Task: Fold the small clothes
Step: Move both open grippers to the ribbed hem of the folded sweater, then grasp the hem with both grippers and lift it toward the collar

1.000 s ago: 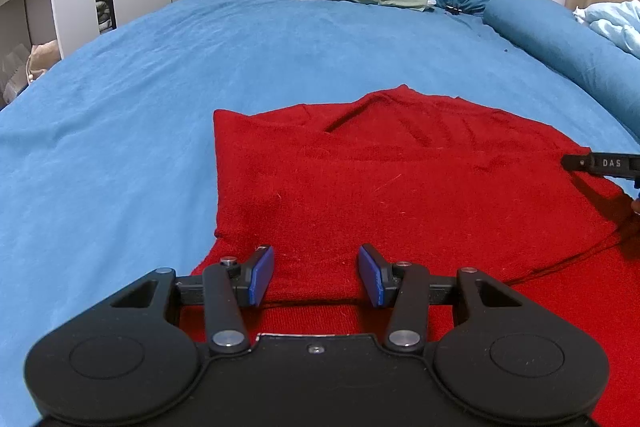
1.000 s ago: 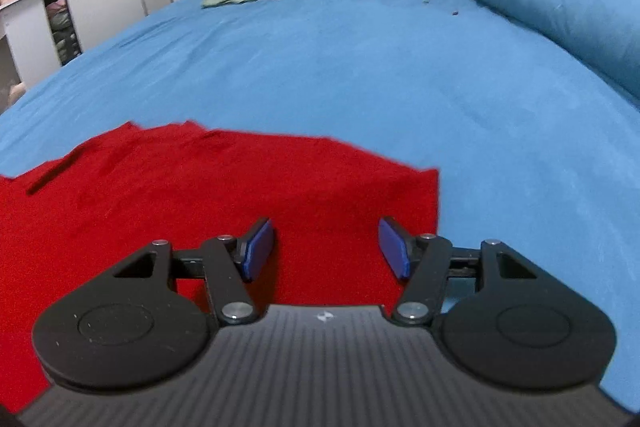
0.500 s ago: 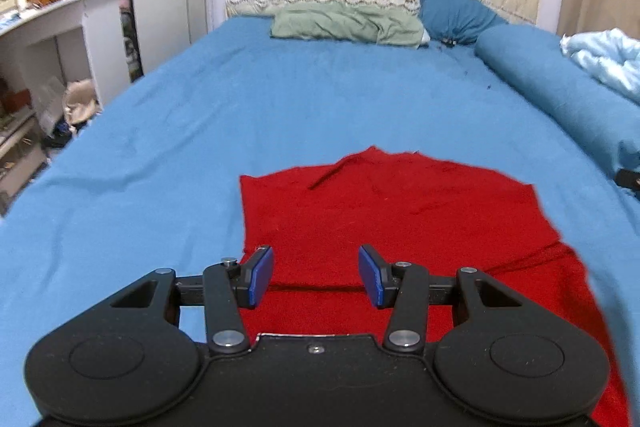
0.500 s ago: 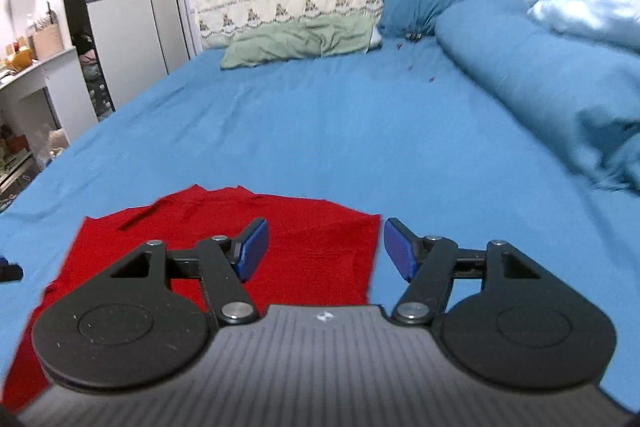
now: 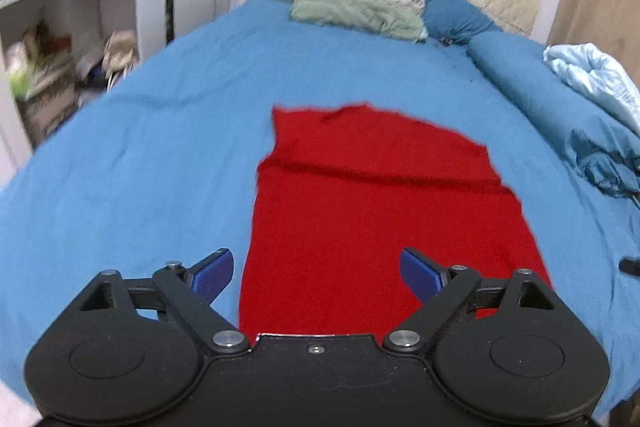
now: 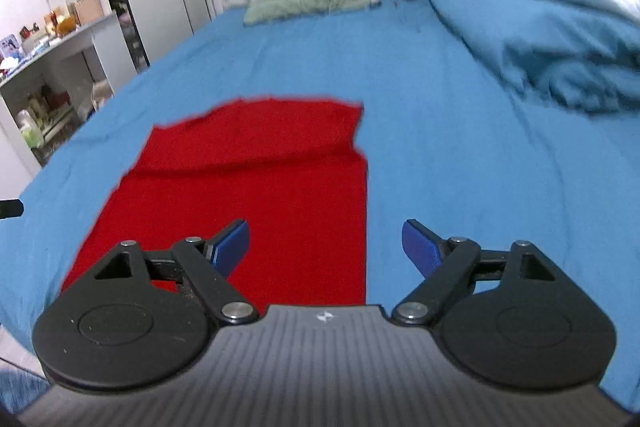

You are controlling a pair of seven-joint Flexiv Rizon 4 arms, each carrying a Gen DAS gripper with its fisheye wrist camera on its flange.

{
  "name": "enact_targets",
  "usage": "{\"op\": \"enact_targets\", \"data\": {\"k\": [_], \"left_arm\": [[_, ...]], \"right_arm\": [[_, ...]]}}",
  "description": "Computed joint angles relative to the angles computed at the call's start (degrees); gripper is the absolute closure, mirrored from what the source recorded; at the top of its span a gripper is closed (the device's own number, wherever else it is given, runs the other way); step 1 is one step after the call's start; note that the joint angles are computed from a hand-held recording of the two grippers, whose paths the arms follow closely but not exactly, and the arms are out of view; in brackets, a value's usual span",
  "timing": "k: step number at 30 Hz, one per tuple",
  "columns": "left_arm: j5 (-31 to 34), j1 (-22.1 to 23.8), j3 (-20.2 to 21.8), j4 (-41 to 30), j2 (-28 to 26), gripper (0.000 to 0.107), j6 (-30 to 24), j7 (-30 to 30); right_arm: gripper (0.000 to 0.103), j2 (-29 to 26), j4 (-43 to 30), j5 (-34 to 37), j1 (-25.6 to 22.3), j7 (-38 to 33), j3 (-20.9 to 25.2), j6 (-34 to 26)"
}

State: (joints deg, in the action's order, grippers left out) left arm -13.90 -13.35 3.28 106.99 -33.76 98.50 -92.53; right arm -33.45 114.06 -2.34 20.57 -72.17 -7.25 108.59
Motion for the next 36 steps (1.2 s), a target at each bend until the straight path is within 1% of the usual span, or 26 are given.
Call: {"op": "enact_targets", "data": {"k": [2,4,6,7,9,12,16,19,22,23,25,26,27,28,29,30,33,35,36], "left_arm": [[0.21,2.96,-3.22,2.91,0.32,0.015,1.03,-0.22],[0.37,4.79,-4.90,4.82,-0.09,0.020,1.44,-0.37],[0.53,6.76,-6.73,5.98,-0.70,0.025,1.30,-0.37],[0.76,7.97,-7.95,6.50,-1.09,0.029,1.67,-0.33],[1.39,9.17,-9.14,7.62,-1.62,0.034,2.38,-0.17],[1.74,8.80,-8.59,7.15,-2.89,0.039,1.33,0.54],[2.02,9.34,-8.90,6.89,-4.28,0.046,0.06,1.54],[1.91,8.83,-8.43,6.33,-5.48,0.046,-0.40,1.85],[1.93,7.64,-7.26,5.89,-6.56,0.047,0.32,1.96],[1.99,7.65,-7.32,5.77,-6.78,0.052,0.40,2.11],[2.41,7.94,-7.69,5.76,-6.84,0.065,0.44,2.79],[2.58,7.84,-7.58,5.61,-6.69,0.070,0.03,3.25],[2.60,7.18,-6.91,5.30,-6.52,0.081,-0.67,3.63],[2.59,6.42,-6.00,5.19,-6.21,0.094,-1.40,3.93],[2.61,6.67,-6.26,5.25,-5.94,0.098,-1.84,4.24],[2.51,6.98,-6.57,5.39,-5.65,0.099,-2.04,4.35],[2.04,7.08,-6.71,5.93,-4.54,0.101,-2.39,4.13],[2.21,8.89,-8.85,6.95,-3.53,0.101,-1.47,4.42],[2.18,9.05,-9.09,7.28,-2.86,0.101,-1.51,4.42]], "right_arm": [[0.007,-0.22,3.37,1.54,1.84,-0.25,-0.83,0.95],[0.008,-0.46,5.98,3.19,4.00,-0.49,-1.99,1.17],[0.018,-1.64,7.38,3.96,3.97,-0.10,-0.99,1.66],[0.020,-2.28,7.72,4.28,4.01,0.15,-0.68,1.78],[0.025,-3.70,7.91,5.38,5.40,0.93,-1.40,1.41],[0.029,-5.29,7.81,6.08,6.77,1.81,-2.09,1.14],[0.031,-6.24,7.49,5.98,7.94,2.45,-2.85,0.21],[0.033,-6.85,6.88,5.19,8.14,3.07,-2.97,-1.25],[0.037,-8.15,5.72,4.25,8.56,3.58,-3.73,-1.99],[0.038,-8.51,5.58,4.24,9.01,3.77,-4.12,-1.79],[0.045,-8.77,5.05,3.97,9.42,4.05,-4.55,-2.03],[0.058,-8.85,4.82,3.44,8.80,3.97,-3.98,-2.01],[0.068,-8.78,4.55,2.65,7.81,3.79,-3.04,-2.20],[0.071,-8.77,4.24,1.97,7.04,3.64,-2.44,-2.44],[0.076,-8.83,4.16,1.86,7.47,3.62,-2.92,-2.56],[0.081,-8.80,4.16,2.00,8.24,3.78,-3.70,-2.83],[0.082,-8.24,4.01,1.64,6.25,4.73,-1.98,-3.11],[0.083,-7.65,3.97,1.02,4.82,5.16,-0.65,-3.32],[0.083,-7.16,4.17,0.55,3.73,5.19,0.33,-3.20]]}}
